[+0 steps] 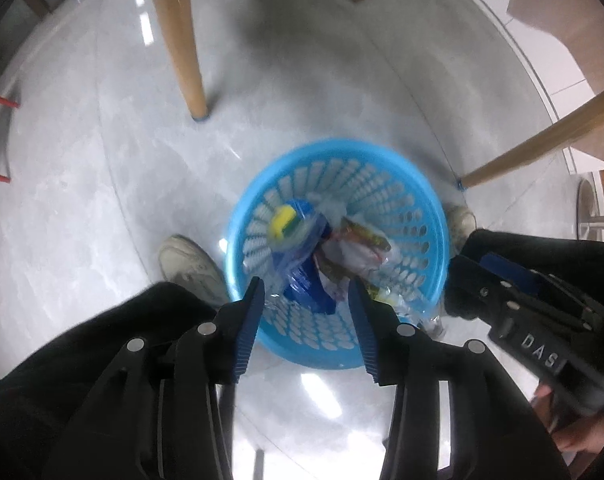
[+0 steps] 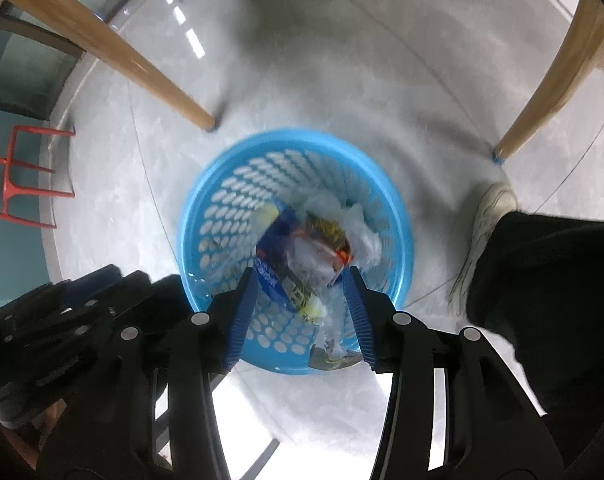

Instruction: Collect trash

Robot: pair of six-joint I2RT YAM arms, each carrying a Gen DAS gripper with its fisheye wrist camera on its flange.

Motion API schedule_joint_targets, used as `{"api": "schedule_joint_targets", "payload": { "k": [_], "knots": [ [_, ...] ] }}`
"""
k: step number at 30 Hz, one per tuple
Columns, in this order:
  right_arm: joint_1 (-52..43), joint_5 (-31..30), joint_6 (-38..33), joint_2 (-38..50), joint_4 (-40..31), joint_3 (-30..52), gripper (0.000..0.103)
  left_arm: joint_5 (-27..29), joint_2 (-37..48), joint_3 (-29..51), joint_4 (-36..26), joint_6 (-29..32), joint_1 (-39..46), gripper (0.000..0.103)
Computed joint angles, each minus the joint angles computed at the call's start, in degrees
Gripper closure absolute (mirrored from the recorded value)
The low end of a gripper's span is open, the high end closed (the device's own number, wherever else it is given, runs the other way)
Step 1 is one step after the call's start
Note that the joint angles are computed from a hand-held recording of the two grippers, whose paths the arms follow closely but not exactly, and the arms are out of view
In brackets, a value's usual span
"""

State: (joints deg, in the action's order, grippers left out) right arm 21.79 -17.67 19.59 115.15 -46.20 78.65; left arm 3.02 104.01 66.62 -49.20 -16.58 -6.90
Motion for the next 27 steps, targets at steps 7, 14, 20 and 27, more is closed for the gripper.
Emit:
{"api": "schedule_joint_targets", "payload": {
  "k": [7, 14, 20, 27],
  "knots": [
    [-0.8, 3.3, -5.3, -5.8, -2.1, 1.5, 0.054, -2.4, -10.9, -1.9, -1.8, 0.2, -1.7, 0.055],
    [-3.3, 2.5, -11.9, -13.0, -6.7, 3.0, 0.052, -3.5, -23.2, -0.8, -6.6, -1.0, -3.4, 0.039],
    [-4.7, 0.5, -16.3, -21.0, -10.3, 2.0, 0.048, -5.4, -31.0, -1.5, -10.1, -2.1, -5.1, 0.035],
    [-5.8, -0.3, -20.0, -26.6, -13.5, -0.2, 0.043, -7.6, -35.9, -2.7, -12.2, -3.3, -7.1, 0.032]
  ]
}}
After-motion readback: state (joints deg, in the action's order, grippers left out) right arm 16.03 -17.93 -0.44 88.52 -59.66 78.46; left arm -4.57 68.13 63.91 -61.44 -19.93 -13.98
